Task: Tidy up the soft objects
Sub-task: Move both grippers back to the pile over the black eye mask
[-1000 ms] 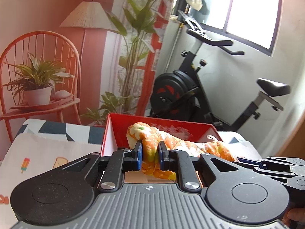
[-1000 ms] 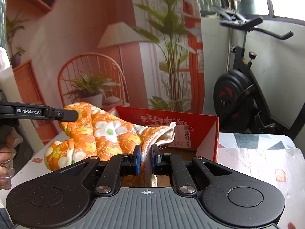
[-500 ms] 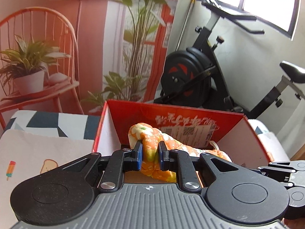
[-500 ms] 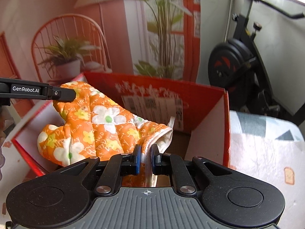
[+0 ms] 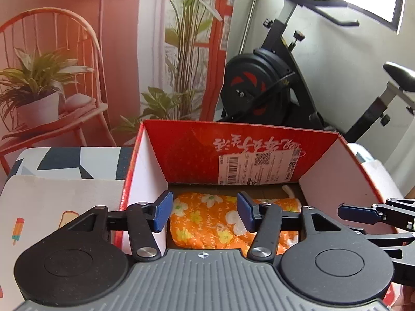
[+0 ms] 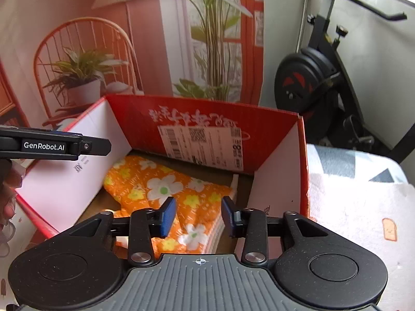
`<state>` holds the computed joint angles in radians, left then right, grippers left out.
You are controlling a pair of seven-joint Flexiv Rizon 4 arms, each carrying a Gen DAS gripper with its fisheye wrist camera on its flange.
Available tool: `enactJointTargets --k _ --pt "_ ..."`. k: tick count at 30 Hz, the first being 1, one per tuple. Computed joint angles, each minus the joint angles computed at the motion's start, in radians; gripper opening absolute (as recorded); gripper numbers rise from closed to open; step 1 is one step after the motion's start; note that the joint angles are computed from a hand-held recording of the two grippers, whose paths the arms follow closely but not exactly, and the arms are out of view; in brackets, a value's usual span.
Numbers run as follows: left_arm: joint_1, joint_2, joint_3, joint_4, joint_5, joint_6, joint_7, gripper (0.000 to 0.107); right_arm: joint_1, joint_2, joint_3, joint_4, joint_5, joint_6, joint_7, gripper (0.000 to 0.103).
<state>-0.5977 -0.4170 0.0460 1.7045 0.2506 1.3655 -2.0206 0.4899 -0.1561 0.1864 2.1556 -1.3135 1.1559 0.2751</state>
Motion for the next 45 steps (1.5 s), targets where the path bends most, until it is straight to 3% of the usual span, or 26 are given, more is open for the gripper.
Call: enactJointTargets --k 4,11,19,26,34,39,45 --pt "-0.008 0.061 0.012 0.062 0.017 0.02 -0.028 0.057 0.007 0.052 0.016 0.019 -0.055 -0.025 0.059 0.038" --pt "-0.022 0.218 0.027 0.2 0.164 0.052 -0.122 0.057 0.031 0.157 0.091 0.063 -0.109 -0.107 0.181 0.039" --pt "0.013 0.403 -0.023 0.372 0.317 0.045 -0.28 0.057 0.11 0.206 0.179 0.103 -0.035 -0.237 0.196 0.039" --pt "0.071 0.511 -0.108 0.498 0.407 0.072 -0.426 0.057 0.193 0.224 0.24 0.139 -0.035 -0.344 0.33 0.039" --pt "0.175 0.574 -0.27 0.587 0.506 0.065 -0.631 0.057 0.297 0.213 0.29 0.157 0.014 -0.433 0.409 0.045" --pt "0.235 0.602 -0.35 0.638 0.516 0.09 -0.675 0.057 0.365 0.184 0.313 0.136 0.067 -0.524 0.389 0.05" --pt "0.257 0.59 -0.376 0.679 0.45 0.137 -0.612 0.057 0.429 0.162 0.321 0.112 0.086 -0.579 0.367 0.053"
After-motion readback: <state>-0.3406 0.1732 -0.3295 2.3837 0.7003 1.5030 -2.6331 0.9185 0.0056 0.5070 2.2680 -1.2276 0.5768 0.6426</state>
